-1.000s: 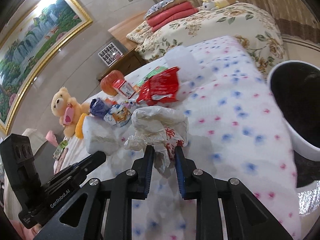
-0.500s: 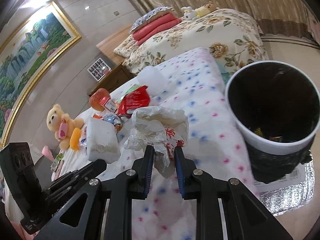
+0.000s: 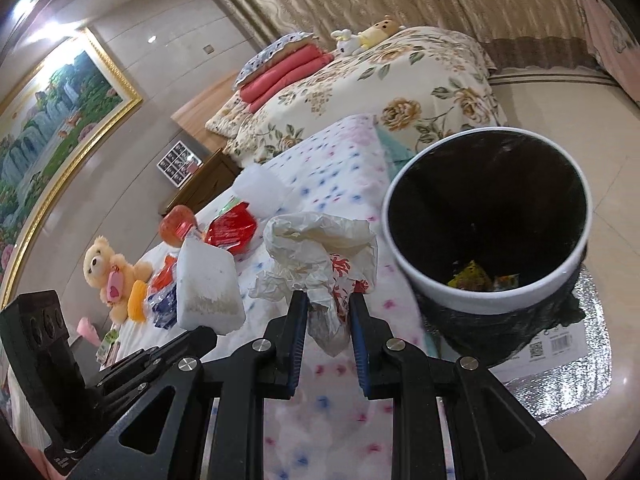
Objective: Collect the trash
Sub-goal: 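Carry the block and tissue over the bin and open both grippers to drop them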
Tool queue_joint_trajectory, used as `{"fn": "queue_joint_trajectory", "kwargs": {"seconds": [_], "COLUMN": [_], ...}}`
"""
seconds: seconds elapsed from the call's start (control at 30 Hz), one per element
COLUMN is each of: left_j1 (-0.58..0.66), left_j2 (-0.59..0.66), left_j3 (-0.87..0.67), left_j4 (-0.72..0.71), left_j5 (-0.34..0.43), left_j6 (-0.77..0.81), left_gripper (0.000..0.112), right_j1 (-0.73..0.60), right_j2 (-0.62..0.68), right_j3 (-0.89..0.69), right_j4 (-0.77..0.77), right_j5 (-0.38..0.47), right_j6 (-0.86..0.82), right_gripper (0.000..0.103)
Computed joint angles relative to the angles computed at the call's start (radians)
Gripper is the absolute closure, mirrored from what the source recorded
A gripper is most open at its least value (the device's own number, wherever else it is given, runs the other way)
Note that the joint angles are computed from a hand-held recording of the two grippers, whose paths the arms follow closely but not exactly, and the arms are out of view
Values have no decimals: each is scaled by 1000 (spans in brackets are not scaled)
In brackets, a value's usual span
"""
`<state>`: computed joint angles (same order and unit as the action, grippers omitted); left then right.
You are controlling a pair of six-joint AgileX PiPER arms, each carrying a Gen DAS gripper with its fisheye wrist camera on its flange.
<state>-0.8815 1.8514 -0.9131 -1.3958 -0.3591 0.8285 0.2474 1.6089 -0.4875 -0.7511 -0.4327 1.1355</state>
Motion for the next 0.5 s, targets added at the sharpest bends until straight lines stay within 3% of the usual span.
{"fn": "queue_joint_trajectory", "kwargs": {"seconds": [0.5], "left_j1": [-16], "left_j2": [88], "left_j3": [-165], "left_j4": [-182], "left_j5": [46], "left_j6": [247], "left_gripper": [109], "right_j1": [-160], "right_j2": [-32], "right_j3": [32], "right_j4": [-112], "right_j5": [-35], "right_j6": [61], "right_gripper": [82]}}
